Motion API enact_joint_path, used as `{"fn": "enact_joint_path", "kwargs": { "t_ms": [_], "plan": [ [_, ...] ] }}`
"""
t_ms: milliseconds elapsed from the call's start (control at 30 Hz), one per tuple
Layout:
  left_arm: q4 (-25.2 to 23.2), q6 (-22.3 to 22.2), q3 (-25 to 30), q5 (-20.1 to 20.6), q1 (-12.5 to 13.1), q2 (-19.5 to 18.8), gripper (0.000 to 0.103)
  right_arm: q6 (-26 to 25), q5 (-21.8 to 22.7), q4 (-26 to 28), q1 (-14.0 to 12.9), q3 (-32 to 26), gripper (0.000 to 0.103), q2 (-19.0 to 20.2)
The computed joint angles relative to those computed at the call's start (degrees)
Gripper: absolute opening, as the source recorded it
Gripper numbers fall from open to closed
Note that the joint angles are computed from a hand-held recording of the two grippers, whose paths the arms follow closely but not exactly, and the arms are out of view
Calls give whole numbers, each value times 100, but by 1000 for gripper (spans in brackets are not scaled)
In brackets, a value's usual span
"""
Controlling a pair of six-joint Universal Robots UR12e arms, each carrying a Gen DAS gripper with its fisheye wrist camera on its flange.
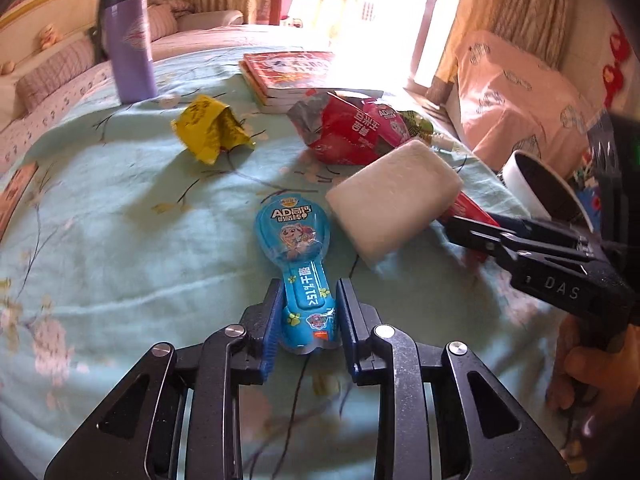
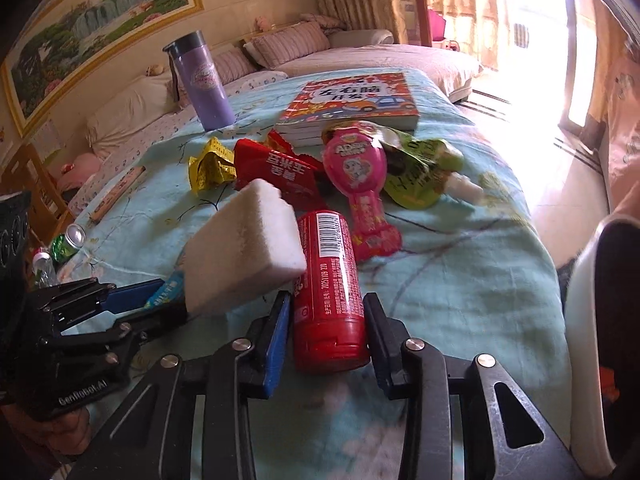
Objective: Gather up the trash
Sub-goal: 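Grasp the blue toothbrush package with the left tool while the right tool grasps the red spray can, then carry the package and can over the bin and open both tools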
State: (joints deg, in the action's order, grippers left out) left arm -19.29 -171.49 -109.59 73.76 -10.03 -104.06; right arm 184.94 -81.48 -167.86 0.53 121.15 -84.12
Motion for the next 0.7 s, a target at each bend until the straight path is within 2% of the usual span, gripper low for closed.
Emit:
{"fn": "enact_joint_path", "kwargs": {
  "t_ms": [167,367,700],
  "plan": [
    [98,-122,-272,-248,63,258,24,365,106,-118,-168,335,36,-316],
    [240,33,-551,-562,10,549,24,591,93,-300,-291,691,36,-699],
    [167,324,-574,-772,-322,651,24,861,11,-484,-527,1108,36,-1222]
  ]
}}
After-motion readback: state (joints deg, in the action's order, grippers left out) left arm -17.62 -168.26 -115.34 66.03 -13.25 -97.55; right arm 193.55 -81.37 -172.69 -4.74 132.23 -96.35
